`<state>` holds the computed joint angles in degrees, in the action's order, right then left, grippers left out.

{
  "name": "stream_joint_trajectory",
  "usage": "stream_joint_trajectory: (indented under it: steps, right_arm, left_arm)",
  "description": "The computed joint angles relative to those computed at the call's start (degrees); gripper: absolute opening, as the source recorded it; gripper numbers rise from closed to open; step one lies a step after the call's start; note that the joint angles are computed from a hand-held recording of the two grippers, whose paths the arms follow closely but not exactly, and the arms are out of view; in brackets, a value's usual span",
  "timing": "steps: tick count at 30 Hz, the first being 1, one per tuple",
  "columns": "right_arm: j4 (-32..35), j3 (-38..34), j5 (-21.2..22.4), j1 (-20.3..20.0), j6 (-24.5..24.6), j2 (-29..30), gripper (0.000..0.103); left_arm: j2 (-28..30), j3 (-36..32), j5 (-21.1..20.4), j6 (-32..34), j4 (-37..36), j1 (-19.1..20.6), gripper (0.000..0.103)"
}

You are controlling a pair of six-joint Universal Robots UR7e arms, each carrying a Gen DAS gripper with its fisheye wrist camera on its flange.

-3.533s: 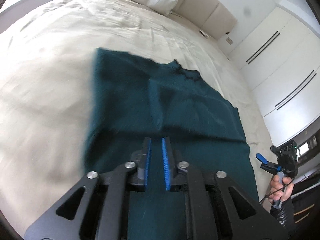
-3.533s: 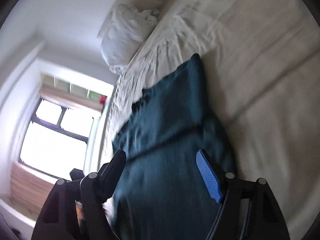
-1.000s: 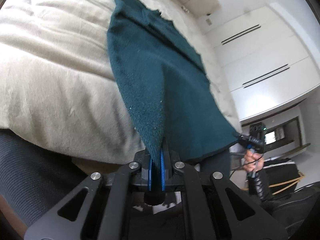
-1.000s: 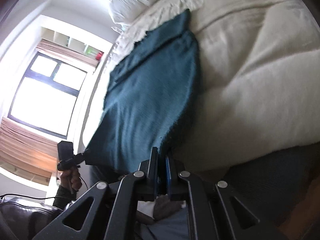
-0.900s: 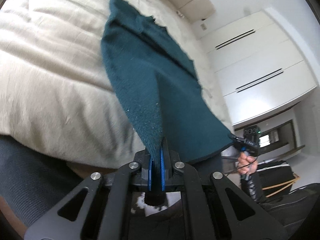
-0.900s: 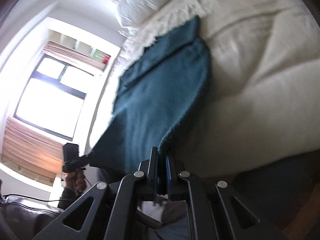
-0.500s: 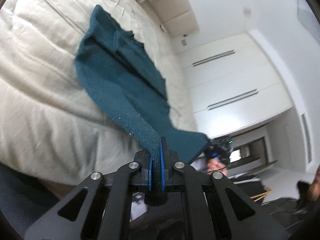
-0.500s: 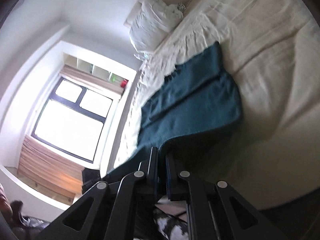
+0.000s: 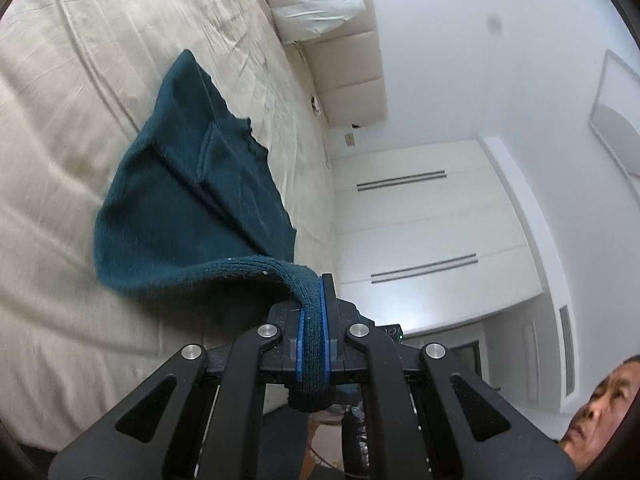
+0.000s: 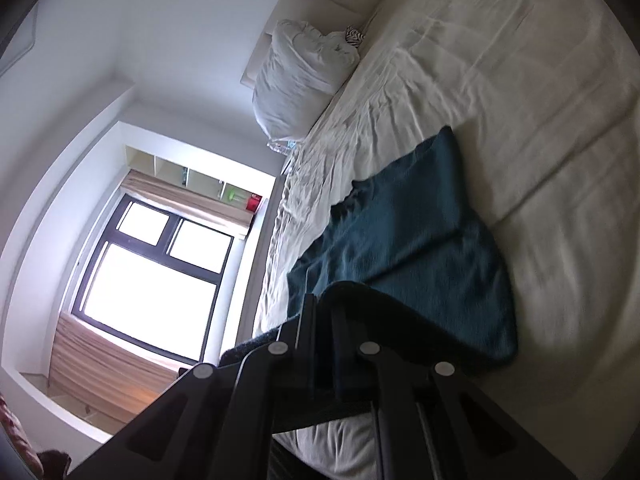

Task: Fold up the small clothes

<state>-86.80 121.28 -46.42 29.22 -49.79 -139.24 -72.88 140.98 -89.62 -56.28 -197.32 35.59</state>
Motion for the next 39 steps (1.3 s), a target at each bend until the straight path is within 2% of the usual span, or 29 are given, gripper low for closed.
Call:
stream_joint_trajectory:
  steps: [5,12,18,24,26,28,29,31,32,33,34,36,39]
  right_arm:
    - [-19.10,0.75,-3.51,9.48,14.26,8.23,0.008]
    - [-39.28,-2.16,-11.04,19.61,27.81,21.00,0.008]
    - [-48.84,-5.17,-17.19,24.07,34.37,29.69,0.008]
    - [-52.81,-8.12,-19.36,25.69,37.84,35.38,0.008]
    - [-55.09,-8.98,-19.95,26.00,39.32,37.36,0.008]
    - [-57.58,-9.92,-22.97,26.95,40.78,39.51,0.011]
    - [-58.70,-10.36,-25.11,27.52,41.61,40.55,0.012]
    - [-58.95,-11.26,-28.92,28.58,41.91,42.26,0.017]
    - [-59.14,-11.22,-29.94,28.92,41.36,42.54,0.021]
    - [-59.36,-10.96,-29.74,28.88,40.87,42.49,0.033]
    - [-60.15,-10.34,-28.82,28.61,40.15,42.21,0.050]
    - [-62.13,-9.10,-28.04,28.30,39.77,41.40,0.059]
    - [-62.59,-8.28,-28.83,28.68,39.06,39.78,0.064]
  left_arm:
    - [4.72,-5.59,-1.31,2.19,0.43,4.98,0.005]
    - [13.00,-17.15,-4.17,5.85,3.67,12.20,0.005]
    - [19.00,-25.09,-4.08,5.78,7.20,17.08,0.005]
    - [23.88,-30.47,-5.18,3.15,6.72,20.90,0.005]
    - [24.99,-31.91,-3.84,2.58,7.09,21.65,0.005]
    - [26.30,-33.67,-2.33,2.29,8.17,22.57,0.010]
    - [26.72,-34.00,-2.32,1.40,8.42,23.21,0.018]
    - [26.86,-34.45,-1.84,-0.28,10.47,23.80,0.047]
    - [26.93,-34.09,-2.11,-0.10,9.08,23.91,0.062]
    - [26.83,-33.81,-2.54,0.97,7.70,24.00,0.068]
    - [26.33,-33.63,-2.10,1.54,8.29,23.86,0.070]
    - [25.21,-33.29,-1.11,2.78,9.48,23.51,0.077]
    - [23.42,-32.24,-0.40,5.04,11.92,22.56,0.077]
